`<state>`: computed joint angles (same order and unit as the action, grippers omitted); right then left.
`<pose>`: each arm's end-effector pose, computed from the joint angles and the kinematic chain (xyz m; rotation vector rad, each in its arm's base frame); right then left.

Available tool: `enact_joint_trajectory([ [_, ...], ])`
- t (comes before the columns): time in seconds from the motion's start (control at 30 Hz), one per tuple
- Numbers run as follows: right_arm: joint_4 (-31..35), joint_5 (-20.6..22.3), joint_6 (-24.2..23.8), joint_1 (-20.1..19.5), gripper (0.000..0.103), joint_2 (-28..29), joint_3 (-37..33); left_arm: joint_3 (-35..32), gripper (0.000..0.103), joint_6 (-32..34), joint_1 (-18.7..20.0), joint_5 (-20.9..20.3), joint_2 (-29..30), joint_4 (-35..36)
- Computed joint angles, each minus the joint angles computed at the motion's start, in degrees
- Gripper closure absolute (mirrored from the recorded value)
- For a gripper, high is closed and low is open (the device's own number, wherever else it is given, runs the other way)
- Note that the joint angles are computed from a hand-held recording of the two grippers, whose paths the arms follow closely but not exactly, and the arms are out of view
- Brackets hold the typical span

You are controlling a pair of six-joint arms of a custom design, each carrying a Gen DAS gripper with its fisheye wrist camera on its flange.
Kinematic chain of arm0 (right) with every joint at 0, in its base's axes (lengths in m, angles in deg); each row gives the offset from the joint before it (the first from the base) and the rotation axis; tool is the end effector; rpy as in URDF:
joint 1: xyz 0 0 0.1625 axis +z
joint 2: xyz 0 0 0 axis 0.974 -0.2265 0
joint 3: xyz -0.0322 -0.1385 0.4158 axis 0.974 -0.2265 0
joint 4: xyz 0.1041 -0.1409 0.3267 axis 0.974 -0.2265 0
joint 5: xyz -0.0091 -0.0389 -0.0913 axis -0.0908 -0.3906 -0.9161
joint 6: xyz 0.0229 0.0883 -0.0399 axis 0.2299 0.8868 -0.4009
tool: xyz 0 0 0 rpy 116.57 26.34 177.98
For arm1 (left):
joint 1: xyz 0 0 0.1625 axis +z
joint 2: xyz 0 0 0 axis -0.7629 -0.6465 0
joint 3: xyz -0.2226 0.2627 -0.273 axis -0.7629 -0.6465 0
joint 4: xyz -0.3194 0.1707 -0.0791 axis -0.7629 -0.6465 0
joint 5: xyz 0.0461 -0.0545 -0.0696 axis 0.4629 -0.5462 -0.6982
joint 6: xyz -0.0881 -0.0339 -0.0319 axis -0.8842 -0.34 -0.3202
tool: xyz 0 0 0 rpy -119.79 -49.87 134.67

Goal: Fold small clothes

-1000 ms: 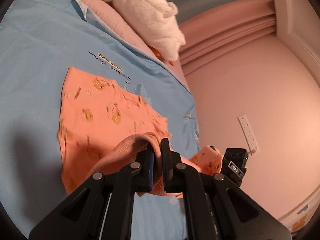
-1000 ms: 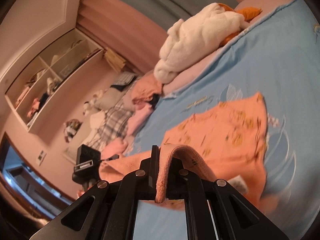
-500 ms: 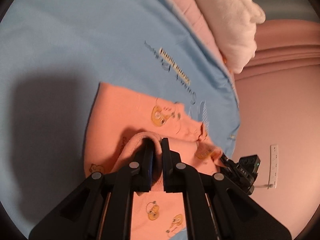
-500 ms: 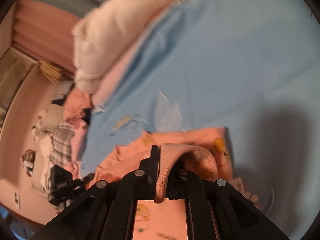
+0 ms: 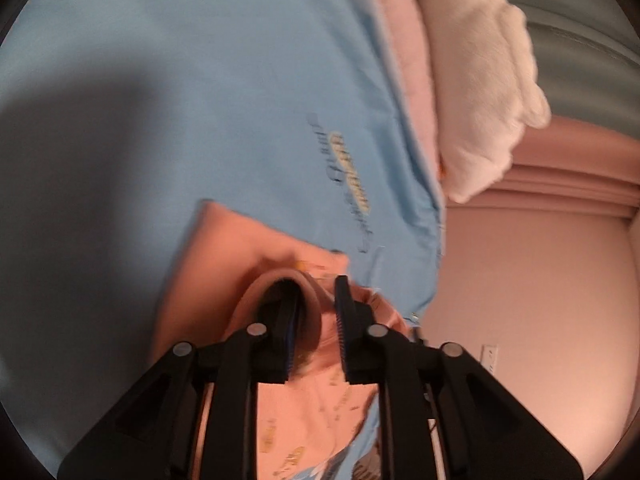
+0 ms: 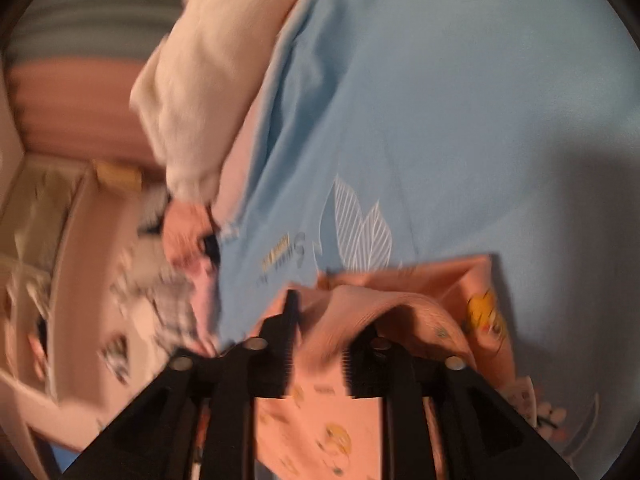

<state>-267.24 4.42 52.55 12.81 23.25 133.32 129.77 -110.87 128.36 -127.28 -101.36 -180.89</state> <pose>0.1410 -0.4616 0.1422 0.5172 2.6484 -1.0467 -0.0021 -0.5933 0.2591 0.3542 -2.8319 0.3084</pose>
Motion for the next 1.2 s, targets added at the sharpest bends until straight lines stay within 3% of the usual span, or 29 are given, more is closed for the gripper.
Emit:
enact_joint_trajectory([
  [0.03, 0.01, -0.22, 0.09, 0.10, 0.060, 0.00, -0.04, 0.32, 0.086, 0.49, 0.14, 1.72, -1.08, 0.62],
  [0.2, -3.84, -10.47, -2.27, 3.31, 0.060, -2.68, 3.10, 1.04, 0.075, 2.70, -0.47, 8.73, -5.80, 1.80],
  [0.3, -4.14, -16.08, -8.47, 7.76, 0.060, -3.85, 4.52, 2.32, 0.075, 7.06, -2.06, 12.84, -9.35, 2.55],
  [0.43, 1.21, -27.42, -19.25, 16.55, 0.060, -3.26, 3.34, 5.69, 0.075, 15.72, -6.26, 12.79, -12.33, 3.85],
  [0.5, 4.77, -30.60, -21.38, 19.16, 0.060, -1.80, 2.41, 6.01, 0.075, 19.30, -7.94, 11.15, -11.98, 6.39],
  [0.63, 7.28, -28.83, -21.94, 19.85, 0.060, 1.36, 1.51, 5.54, 0.075, 21.42, -10.48, 13.46, -6.97, 9.11],
  [0.7, 7.86, -28.38, -21.86, 19.67, 0.060, 2.32, 1.51, 4.67, 0.075, 19.77, -10.24, 15.02, -3.85, 7.04],
  [0.83, 9.42, -29.74, -21.04, 19.67, 0.060, 2.18, 1.81, 4.01, 0.074, 18.25, -10.50, 22.45, -0.69, -0.68],
  [0.97, 7.15, -33.93, -20.63, 19.26, 0.060, 0.02, 5.90, 2.56, 0.074, 17.50, -9.54, 28.98, -0.74, -1.89],
  [1.1, 3.41, -37.28, -18.79, 18.85, 0.061, -1.25, 9.09, 3.27, 0.074, 19.58, -9.25, 30.50, -4.23, 0.37],
  [1.17, 1.43, -44.63, -18.30, 21.28, 0.061, -1.52, 9.72, 6.36, 0.074, 22.51, -10.46, 30.87, -8.11, 0.93],
  [1.2, 0.90, -46.10, -18.50, 22.30, 0.061, -1.55, 9.78, 8.23, 0.074, 23.90, -11.14, 29.09, -10.18, 0.95],
])
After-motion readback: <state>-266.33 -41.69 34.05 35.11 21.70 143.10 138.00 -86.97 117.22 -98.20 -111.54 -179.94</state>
